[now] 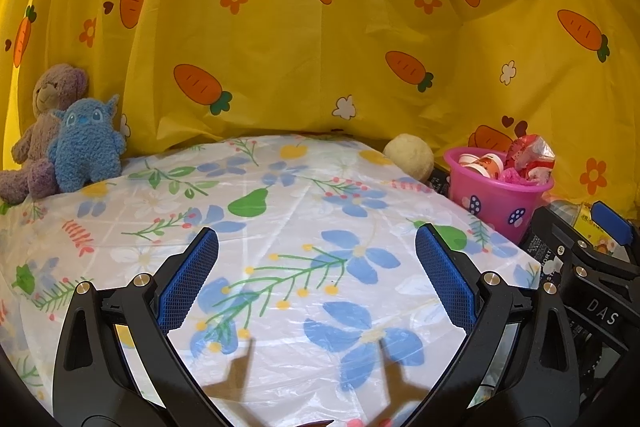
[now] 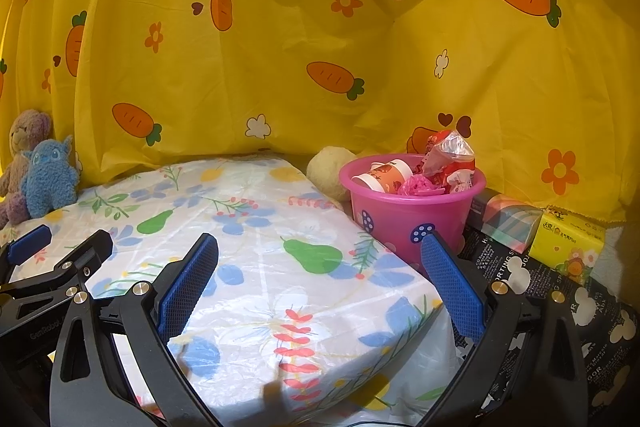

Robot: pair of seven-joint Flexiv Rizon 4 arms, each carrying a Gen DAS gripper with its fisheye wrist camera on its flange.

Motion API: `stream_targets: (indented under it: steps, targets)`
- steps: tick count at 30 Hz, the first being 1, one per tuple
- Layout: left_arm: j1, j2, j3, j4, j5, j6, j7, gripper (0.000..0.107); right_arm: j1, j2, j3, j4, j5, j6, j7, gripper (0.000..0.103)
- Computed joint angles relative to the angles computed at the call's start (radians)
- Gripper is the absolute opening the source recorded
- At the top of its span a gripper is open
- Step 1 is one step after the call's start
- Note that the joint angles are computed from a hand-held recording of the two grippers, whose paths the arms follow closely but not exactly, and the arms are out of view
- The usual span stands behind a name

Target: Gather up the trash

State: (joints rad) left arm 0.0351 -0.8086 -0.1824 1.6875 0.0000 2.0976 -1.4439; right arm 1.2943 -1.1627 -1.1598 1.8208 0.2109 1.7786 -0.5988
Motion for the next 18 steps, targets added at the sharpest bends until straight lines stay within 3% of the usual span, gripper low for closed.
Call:
stream_targets:
  steps: [13,18]
  targets:
    - [0.007,-0.004,-0.02,-0.01,0.032,-0.025,0.023,0.097,0.0,-0.003,0.003,0.004,0.006,0.0,0.004,0.098]
    - [-0.007,-0.004,-0.007,-0.01,0.022,-0.018,0.034,0.091,-0.004,-0.001,0.006,0.004,0.005,0.005,0.001,0.098]
